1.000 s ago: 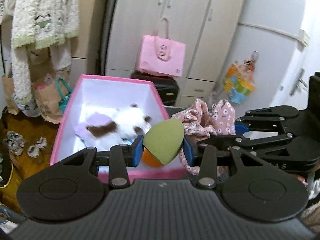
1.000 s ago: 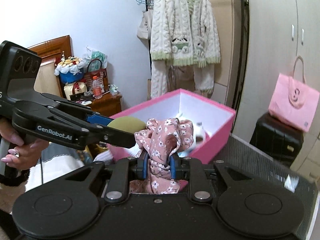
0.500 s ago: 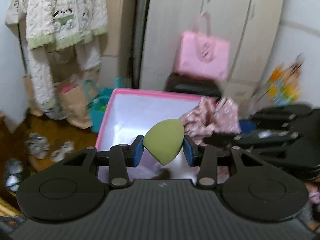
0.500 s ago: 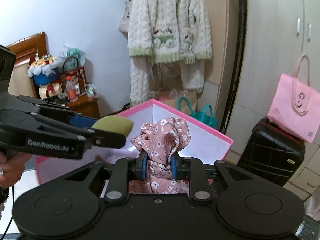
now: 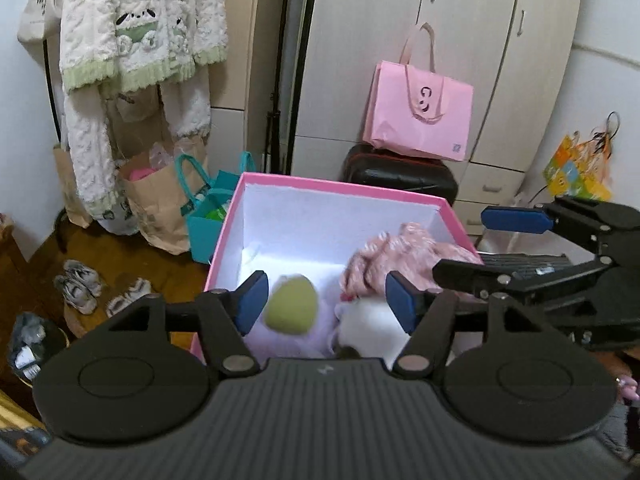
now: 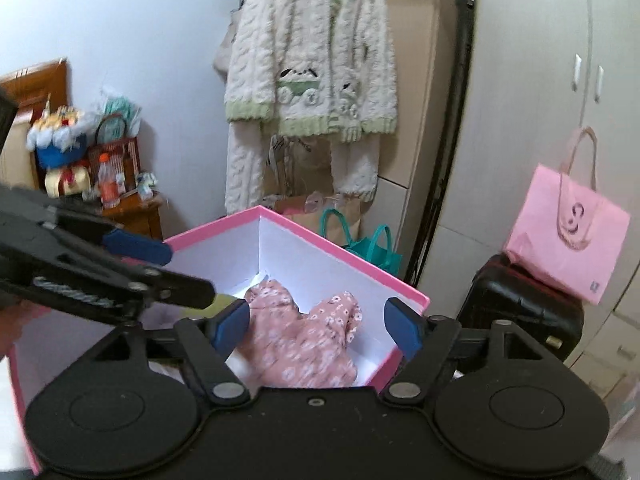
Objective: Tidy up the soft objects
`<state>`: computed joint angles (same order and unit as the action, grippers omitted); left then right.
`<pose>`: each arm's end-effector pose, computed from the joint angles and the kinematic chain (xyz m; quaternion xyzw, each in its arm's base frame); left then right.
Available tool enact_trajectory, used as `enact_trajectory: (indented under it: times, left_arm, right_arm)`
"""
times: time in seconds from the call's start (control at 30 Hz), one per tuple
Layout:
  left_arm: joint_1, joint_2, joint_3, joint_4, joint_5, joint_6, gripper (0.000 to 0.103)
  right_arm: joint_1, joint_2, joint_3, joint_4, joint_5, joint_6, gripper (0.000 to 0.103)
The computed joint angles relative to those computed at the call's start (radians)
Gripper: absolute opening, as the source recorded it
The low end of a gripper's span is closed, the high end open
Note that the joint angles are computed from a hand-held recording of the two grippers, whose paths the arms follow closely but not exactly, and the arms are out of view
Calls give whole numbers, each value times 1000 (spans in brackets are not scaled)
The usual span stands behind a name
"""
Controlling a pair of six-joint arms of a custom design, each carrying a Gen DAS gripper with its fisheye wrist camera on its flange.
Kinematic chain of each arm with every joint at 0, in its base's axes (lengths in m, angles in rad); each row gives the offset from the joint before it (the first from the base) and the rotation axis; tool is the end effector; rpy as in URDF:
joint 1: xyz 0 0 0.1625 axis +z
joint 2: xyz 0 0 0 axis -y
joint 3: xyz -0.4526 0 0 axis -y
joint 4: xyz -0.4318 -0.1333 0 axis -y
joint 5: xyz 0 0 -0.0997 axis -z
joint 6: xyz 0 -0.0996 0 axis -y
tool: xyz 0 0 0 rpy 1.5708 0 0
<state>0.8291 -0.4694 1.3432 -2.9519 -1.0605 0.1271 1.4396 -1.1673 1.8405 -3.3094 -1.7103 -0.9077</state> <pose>-0.4132 -0.7203 0.0086 0.3368 0.8763 -0.3053 0.1594 0.0334 -0.6599 0.3490 0.2926 -0.8088 0.4100 0.3036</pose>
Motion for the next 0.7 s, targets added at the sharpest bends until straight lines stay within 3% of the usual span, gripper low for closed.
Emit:
enact_trajectory:
  times: [0.23,0.5,0.6,0.7]
  left_arm:
    - [-33,-61,113,-32,10,24,75]
    - [-80,-129,231,-76,26,36,90]
    - [-98,-153,265,-83,38,19,99]
    - [-120,-173,292,-83,66,8,99]
  right_arm:
    - [-6,-64,95,-66,0,39,82]
    - [5,-176,211,-42,-9,76,83]
    - [20,-208,244,-40,-34,79,84]
    - [37,-241,287,-54,-63,63,85]
